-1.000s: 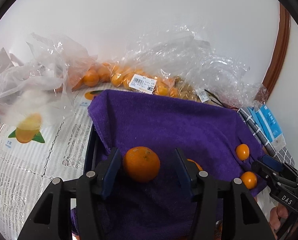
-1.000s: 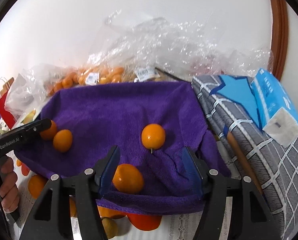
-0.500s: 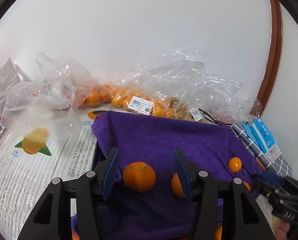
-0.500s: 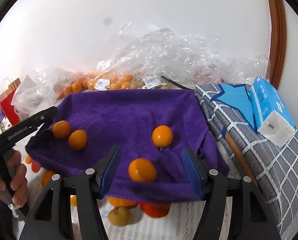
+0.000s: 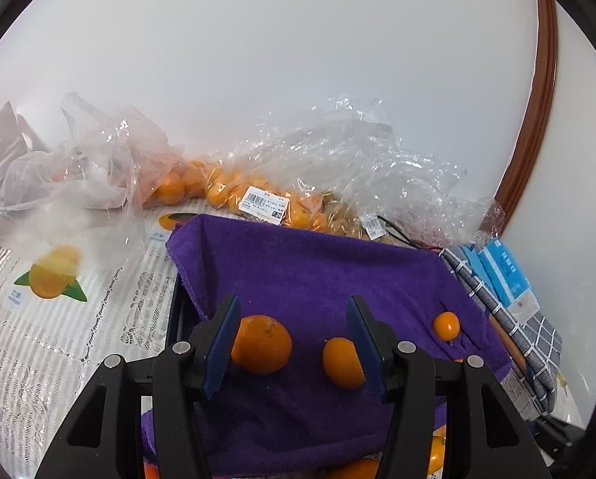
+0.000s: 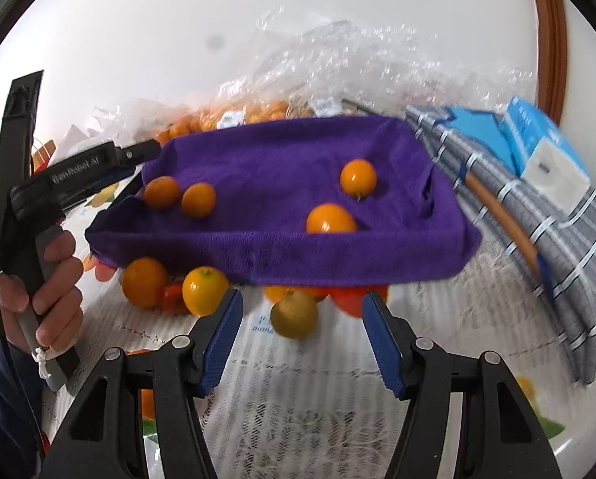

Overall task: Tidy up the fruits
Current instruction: 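Withdraw both open grippers from the towel, then grasp a large orange with the left gripper while the right gripper grasps a yellow pear-like fruit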

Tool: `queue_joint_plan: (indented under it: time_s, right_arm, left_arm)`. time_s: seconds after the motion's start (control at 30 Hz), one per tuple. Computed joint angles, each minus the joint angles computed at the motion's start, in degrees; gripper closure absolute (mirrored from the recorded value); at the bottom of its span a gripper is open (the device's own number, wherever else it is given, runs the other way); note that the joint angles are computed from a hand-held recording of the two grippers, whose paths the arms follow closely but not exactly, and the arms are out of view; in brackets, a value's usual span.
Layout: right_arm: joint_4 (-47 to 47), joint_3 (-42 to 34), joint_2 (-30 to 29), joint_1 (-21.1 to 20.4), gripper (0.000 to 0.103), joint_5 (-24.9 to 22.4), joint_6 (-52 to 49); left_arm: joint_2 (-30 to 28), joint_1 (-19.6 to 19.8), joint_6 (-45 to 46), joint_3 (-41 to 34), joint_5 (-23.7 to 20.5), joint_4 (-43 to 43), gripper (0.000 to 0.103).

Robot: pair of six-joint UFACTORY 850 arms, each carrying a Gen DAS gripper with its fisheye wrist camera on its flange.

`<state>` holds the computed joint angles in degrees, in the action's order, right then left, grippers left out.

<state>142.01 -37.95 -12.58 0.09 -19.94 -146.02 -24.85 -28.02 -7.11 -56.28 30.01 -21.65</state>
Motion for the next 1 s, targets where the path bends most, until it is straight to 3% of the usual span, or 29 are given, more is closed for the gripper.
queue_joint_plan:
  time_s: [0.1, 0.23, 0.3, 0.43, 0.47, 0.57, 0.77, 1.0]
  right_arm:
    - [-0.89, -1.56, -1.42, 0.99, 0.054, 3.12, 0.46]
    - [-3.85, -2.41, -2.21, 1.36, 0.063, 3.83, 2.74]
    - [-2.2, -2.75, -2.6, 1.95, 0.075, 4.01, 0.41]
    - [-3.69, -1.5, -1.69, 1.25, 0.076, 0.36, 0.03]
    - [-2.42, -0.22, -0.74, 0.16, 0.076, -2.68, -0.43]
    - [5.64, 1.59, 0.64, -0.96, 0.076, -5.9, -5.29]
    - [10.53, 1.68, 0.92, -1.86, 0.076, -6.88, -6.91]
    - [10.06, 1.57, 1.01, -2.75, 0.076, -6.74, -6.38]
  left_arm:
    - [0.11, 0.02, 0.18, 0.13, 0.24, -0.65, 0.05]
    - [-0.44, 0.48, -1.18, -0.55, -1.5, 0.19, 0.05]
    - [-0.41, 0.53, -1.06, -0.41, -1.23, -0.16, 0.05]
    - [-0.27, 0.58, -1.93, -0.12, -0.78, 0.51, 0.05]
    - [-0.28, 0.55, -1.81, -0.12, -0.79, 0.4, 0.05]
    - [-0.13, 0.36, -1.82, 0.1, -0.63, 0.66, 0.05]
    - [2.04, -0.3, -3.35, 2.46, -0.16, 3.12, 0.05]
    - [8.1, -2.71, -3.85, 10.74, 1.19, 3.38, 0.05]
